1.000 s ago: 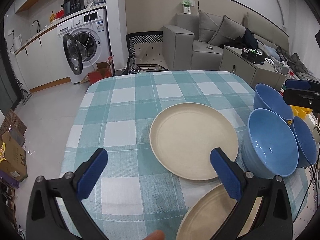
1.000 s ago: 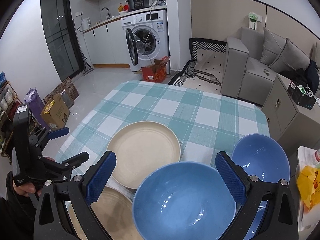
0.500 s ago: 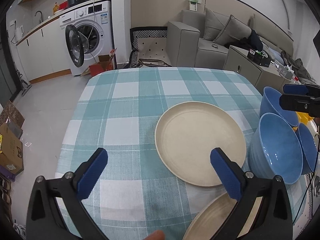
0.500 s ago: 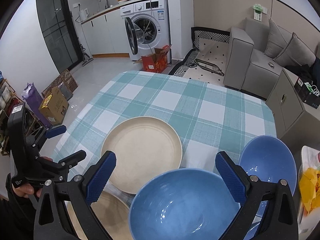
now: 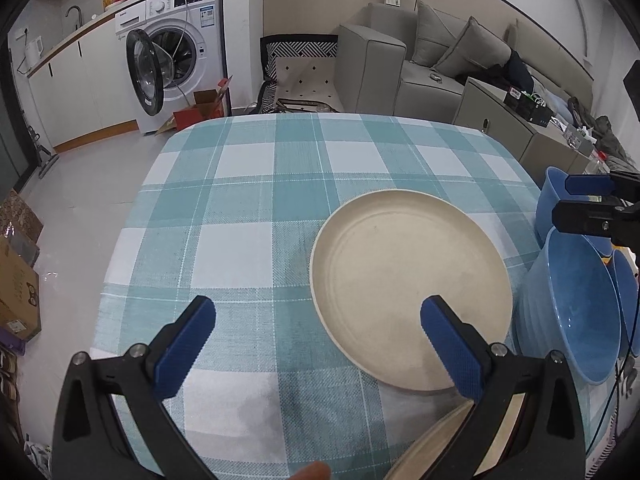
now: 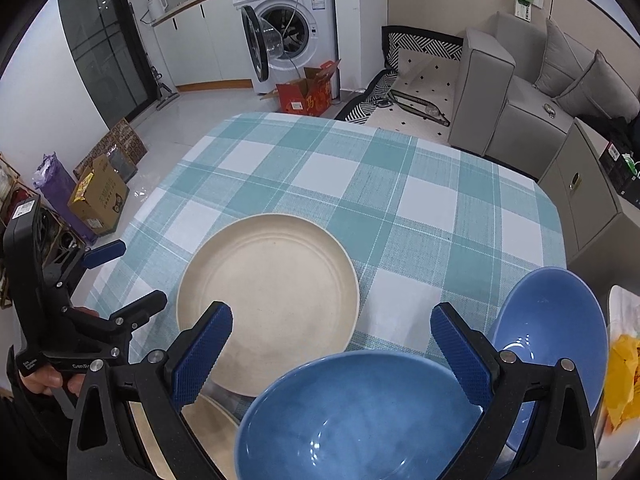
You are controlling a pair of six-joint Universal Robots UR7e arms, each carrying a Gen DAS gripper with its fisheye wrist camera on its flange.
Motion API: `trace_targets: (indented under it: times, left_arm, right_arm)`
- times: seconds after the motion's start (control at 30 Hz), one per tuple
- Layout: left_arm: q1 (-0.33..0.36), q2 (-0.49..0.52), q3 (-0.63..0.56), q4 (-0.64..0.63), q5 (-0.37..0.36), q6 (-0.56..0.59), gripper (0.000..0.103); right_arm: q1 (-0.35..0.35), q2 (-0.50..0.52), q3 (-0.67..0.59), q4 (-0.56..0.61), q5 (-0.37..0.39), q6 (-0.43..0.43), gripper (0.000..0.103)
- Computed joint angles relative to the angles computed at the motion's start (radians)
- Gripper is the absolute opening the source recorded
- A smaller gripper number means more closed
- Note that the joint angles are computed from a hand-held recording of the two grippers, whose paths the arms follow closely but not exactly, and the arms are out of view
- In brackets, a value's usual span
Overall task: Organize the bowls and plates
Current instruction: 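Move both grippers to the rim of the smaller cream plate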
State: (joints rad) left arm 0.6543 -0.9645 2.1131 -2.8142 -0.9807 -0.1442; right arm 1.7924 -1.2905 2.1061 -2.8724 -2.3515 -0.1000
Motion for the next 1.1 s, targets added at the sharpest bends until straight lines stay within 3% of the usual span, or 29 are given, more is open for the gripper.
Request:
trace_targets:
  times: [0.57, 1.1]
  left_arm:
    - [0.032, 0.054, -0.039, 0.054, -0.006, -0.032, 0.103]
    - [0.045, 0.072, -0.049, 0.081, -0.009, -0.035, 0.101]
  right_arm:
    - [-0.081, 0.071, -0.106, 0.197, 0.081, 0.056, 0.101]
    - [-0.139, 0.140, -0.192, 0.357, 0.104, 0.106, 0.099]
